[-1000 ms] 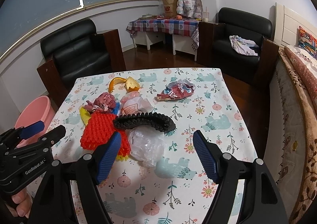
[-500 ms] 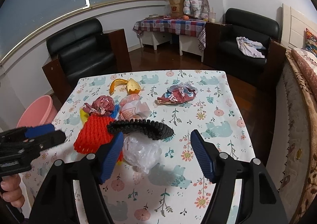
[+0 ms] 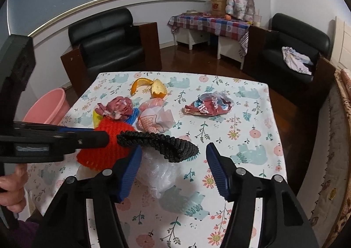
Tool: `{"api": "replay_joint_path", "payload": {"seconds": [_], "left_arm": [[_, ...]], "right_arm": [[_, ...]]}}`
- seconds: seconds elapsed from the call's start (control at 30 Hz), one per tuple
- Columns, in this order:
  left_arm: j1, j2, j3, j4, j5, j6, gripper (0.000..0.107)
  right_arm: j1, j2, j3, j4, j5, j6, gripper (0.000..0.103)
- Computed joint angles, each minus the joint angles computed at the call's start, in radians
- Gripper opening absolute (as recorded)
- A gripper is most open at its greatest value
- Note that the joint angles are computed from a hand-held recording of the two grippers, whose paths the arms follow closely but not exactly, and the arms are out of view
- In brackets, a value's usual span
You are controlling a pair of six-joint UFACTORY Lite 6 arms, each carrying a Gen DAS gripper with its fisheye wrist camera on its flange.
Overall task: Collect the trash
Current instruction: 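Grasp the red mesh net with the left tool while the right tool grasps the black strip, then carry the red net and black strip over the pink bucket with both tools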
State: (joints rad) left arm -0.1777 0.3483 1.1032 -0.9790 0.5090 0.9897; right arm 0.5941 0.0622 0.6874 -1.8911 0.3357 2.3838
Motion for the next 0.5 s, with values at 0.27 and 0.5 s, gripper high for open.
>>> {"api": "replay_joint_path", "payload": {"seconds": [0.27, 0.5], "left_arm": [[0.060, -0.046, -0.042, -0.089, 0.053, 0.156, 0.010], [0.155, -0.166, -0.111, -0.137, 0.139, 0.253, 0.010]], "right_arm": [[-0.060, 0.062, 0.057, -0.145, -0.098, 0.098, 0.031], [-0.065, 0.012, 0.034, -0.285, -0.112, 0.287, 0.010]]}}
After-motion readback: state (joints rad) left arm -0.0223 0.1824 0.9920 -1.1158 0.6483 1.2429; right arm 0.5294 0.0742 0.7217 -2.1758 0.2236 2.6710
